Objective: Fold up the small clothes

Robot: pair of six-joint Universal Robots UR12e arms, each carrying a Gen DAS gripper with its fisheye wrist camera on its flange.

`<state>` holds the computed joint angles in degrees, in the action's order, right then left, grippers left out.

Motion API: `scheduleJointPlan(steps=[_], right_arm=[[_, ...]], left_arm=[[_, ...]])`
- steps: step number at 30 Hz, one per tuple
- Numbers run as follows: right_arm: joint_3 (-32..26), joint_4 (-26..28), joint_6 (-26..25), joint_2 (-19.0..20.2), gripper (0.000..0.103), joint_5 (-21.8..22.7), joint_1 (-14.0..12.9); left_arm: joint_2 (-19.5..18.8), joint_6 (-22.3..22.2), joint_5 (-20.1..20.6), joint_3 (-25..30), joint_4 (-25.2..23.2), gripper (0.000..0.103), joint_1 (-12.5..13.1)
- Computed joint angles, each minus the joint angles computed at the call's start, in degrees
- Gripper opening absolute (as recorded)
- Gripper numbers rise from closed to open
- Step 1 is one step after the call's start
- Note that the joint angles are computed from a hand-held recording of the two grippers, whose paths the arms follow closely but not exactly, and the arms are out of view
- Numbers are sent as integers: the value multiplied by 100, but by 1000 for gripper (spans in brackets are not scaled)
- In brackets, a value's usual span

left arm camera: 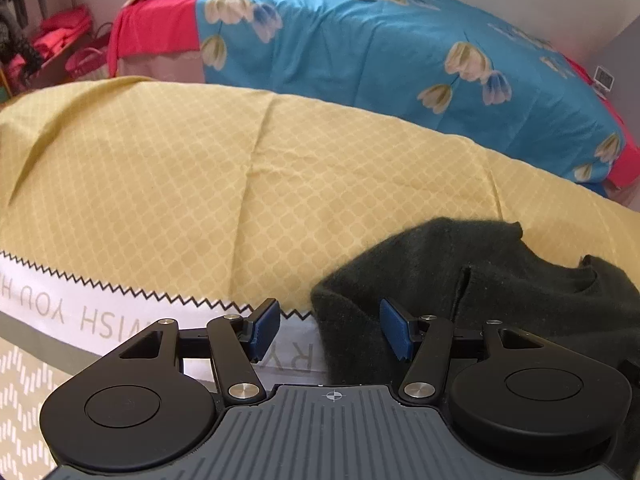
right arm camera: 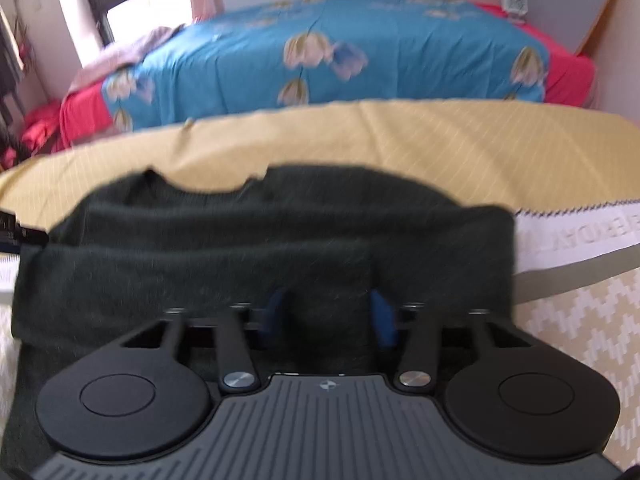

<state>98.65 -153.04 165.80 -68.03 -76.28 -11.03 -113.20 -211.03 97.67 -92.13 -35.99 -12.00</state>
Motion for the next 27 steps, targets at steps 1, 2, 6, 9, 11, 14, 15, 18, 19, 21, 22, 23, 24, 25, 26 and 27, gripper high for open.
scheduleJointPlan(steps=[1,2,6,9,11,14,15,18,19,21,22,23,24,25,26,27], right_arm=[[37,-47,-113,-24,10,-43,36],[134,-323,-158,-75,10,12,35],[389,-1327,392,-234,10,142,-82],[139,-656,353,-122,16,-627,-11],[126,-560,103,-116,19,-775,20],[468,-1795,-99,-172,54,-869,73],[530,-1972,-170,-189,56,-723,71],[536,-1730,-553,-221,55,-125,41],[499,-1514,-687,-214,55,-20,51],[357,-779,-876,-190,62,-30,74],[242,-295,-941,-154,62,-195,99],[184,-52,-937,-118,59,-420,123],[203,-48,-934,-136,56,-470,100],[312,-284,-898,-196,56,-399,55],[390,-482,-855,-247,63,-371,24],[465,-651,-818,-299,67,-274,-17]], left_arm=[[17,-34,-11,-17,-2,103,1],[36,-42,16,-31,13,103,-5],[115,58,281,-112,229,103,-72],[72,111,337,-58,129,103,-109],[-2,191,477,55,-158,103,-160],[-21,178,889,109,-374,103,-268],[10,124,1003,70,-305,103,-300],[79,91,1017,-13,-120,103,-372],[72,163,996,-6,-137,103,-405],[11,408,998,44,-281,103,-480],[-30,490,1053,78,-429,103,-519],[-64,539,1113,117,-630,103,-552],[-65,578,1194,103,-695,103,-583],[-34,598,1316,52,-635,103,-622],[2,575,1467,36,-667,103,-668],[39,513,1617,33,-715,103,-715]])
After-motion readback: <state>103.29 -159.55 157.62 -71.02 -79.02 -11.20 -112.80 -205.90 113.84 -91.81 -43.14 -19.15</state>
